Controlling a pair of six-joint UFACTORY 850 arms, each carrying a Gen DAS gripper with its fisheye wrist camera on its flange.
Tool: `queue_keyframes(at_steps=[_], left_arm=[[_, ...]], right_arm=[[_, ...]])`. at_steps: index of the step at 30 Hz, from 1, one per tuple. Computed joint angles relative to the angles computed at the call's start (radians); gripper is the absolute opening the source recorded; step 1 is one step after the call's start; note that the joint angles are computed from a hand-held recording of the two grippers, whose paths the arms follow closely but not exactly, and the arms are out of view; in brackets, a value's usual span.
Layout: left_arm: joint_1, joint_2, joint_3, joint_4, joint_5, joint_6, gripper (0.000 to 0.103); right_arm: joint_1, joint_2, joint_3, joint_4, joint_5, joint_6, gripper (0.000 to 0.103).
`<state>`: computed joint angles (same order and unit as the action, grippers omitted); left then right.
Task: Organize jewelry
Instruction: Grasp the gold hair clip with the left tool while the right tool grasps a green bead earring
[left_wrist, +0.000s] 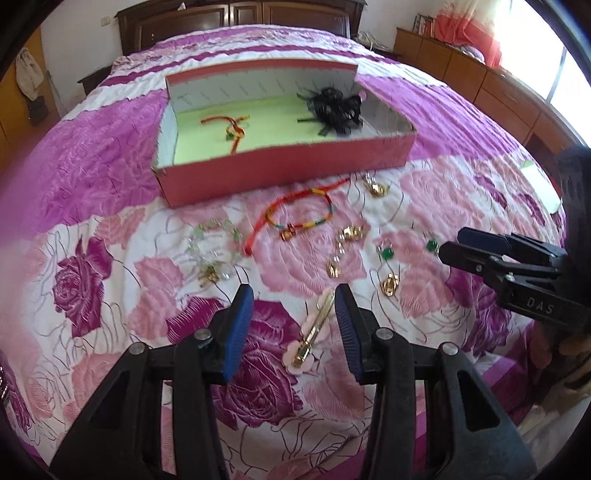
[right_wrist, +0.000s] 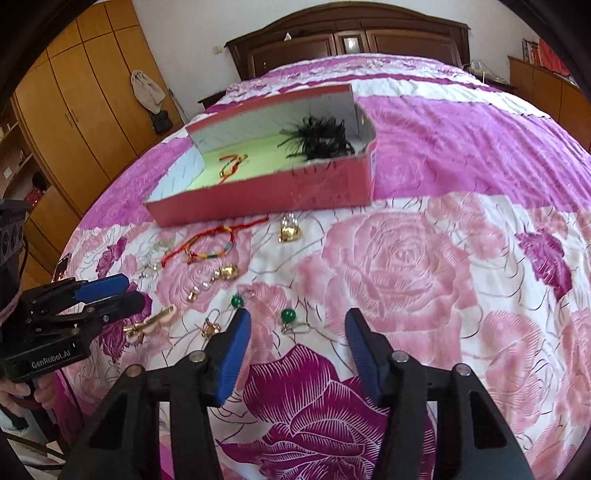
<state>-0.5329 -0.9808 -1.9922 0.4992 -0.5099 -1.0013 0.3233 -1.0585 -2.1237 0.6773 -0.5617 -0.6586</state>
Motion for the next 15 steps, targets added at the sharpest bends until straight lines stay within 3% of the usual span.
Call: queue_keyframes(at_steps=[5, 15], left_arm=[[0.000, -0.015, -0.008, -0.048, -0.018, 0.054, 0.037], [-0.003, -0.057, -0.047, -0.091, -0.053, 0.155, 0.038]], right_arm=[[0.002, -0.016, -0.019, -0.031, -0.017, 0.023, 0.041], [0.011, -0.034, -0.039, -0.053, -0.027, 0.022, 0.038]])
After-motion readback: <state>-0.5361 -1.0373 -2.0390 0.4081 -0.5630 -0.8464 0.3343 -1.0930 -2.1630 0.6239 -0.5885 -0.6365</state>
